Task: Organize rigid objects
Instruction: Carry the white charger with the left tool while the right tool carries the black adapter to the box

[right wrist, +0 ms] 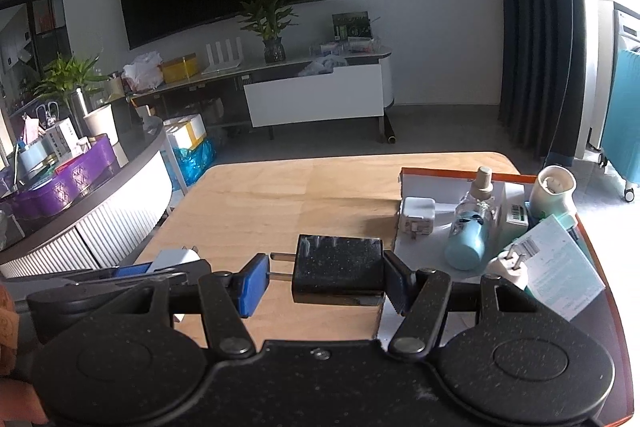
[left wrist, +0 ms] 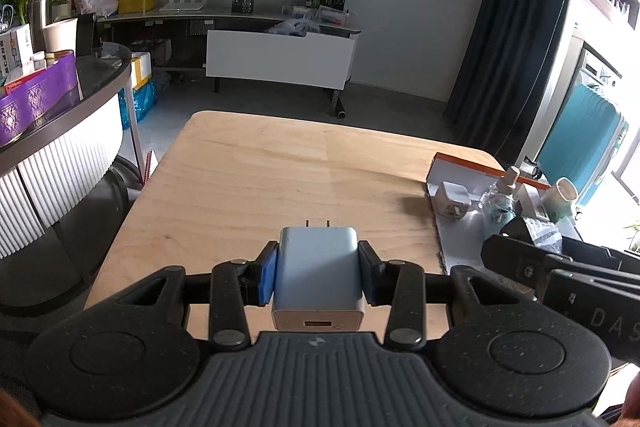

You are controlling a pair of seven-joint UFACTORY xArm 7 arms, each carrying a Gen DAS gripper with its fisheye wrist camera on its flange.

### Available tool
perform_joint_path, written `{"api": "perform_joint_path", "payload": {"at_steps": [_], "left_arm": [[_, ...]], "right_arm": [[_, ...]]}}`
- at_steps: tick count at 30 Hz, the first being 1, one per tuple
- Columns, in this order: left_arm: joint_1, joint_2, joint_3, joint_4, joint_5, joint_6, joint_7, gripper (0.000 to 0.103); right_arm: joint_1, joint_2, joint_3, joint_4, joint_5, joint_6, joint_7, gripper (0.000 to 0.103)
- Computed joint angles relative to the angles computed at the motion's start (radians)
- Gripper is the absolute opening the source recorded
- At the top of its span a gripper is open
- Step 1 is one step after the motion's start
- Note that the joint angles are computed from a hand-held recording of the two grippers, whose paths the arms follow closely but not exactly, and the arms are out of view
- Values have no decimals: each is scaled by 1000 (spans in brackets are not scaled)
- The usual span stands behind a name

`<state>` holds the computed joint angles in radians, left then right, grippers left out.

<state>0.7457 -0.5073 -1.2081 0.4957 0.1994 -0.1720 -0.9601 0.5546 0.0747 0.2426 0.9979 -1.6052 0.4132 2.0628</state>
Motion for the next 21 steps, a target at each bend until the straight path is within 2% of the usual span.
{"api": "perform_joint_path", "payload": {"at_steps": [21], "left_arm": [[-97,-49,39,-28,-16,-16,-1,41]], "right_arm": [[-20,-125,36,-107,-48,35,85,73]]}}
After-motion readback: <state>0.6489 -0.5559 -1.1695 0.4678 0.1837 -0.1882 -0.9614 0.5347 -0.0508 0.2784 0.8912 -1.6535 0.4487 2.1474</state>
